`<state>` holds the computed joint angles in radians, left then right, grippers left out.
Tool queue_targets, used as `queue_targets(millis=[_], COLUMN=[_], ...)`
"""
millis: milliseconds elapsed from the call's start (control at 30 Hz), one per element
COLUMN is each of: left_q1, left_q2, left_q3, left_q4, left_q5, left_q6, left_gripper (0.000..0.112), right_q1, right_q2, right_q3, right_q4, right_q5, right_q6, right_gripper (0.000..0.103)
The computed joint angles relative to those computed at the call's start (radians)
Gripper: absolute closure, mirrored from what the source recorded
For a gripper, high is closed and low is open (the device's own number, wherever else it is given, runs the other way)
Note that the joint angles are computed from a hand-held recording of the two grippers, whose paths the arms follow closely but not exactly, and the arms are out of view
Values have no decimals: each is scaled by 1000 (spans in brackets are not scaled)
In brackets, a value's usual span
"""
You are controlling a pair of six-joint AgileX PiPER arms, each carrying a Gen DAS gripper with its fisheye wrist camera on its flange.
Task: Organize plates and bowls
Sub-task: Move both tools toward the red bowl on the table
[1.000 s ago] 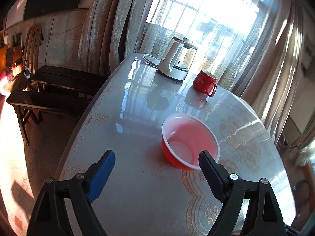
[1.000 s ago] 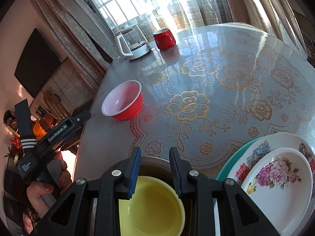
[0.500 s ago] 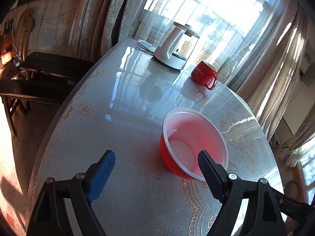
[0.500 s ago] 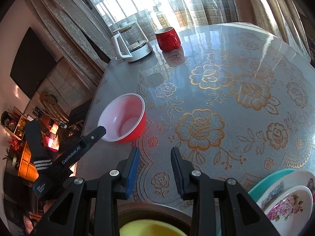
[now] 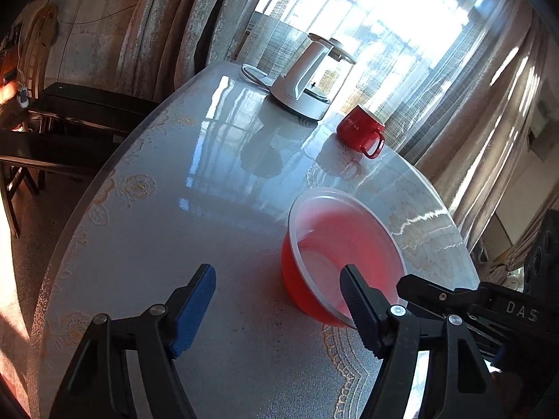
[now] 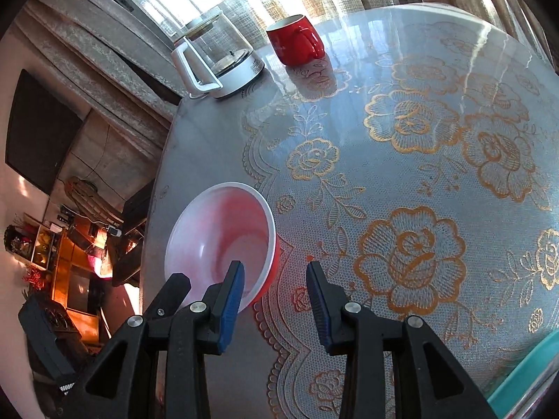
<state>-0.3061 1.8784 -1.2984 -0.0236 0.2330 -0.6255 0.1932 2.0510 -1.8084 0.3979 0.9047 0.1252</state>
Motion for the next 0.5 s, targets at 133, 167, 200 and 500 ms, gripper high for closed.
queue_targets(millis=[133, 167, 200, 500], left_q1=[-4, -3, -1, 1], left_q2=[5, 4, 4, 20], left_q3=[-3, -1, 2, -10], left_q4=[30, 29, 20, 15], left_q5=[-4, -6, -10, 3], left_q6=[-24, -23, -17, -6], left_gripper=[40, 40, 40, 43], right_q1=[12, 14, 17, 45], right_q2=[52, 65, 79, 153], right_q3=[-60, -75, -93, -199], right_q4=[-4, 1, 0, -38], right_q5=[32, 40, 49, 90], right_q6=[25, 25, 28, 51], right_gripper=[66, 66, 66, 66])
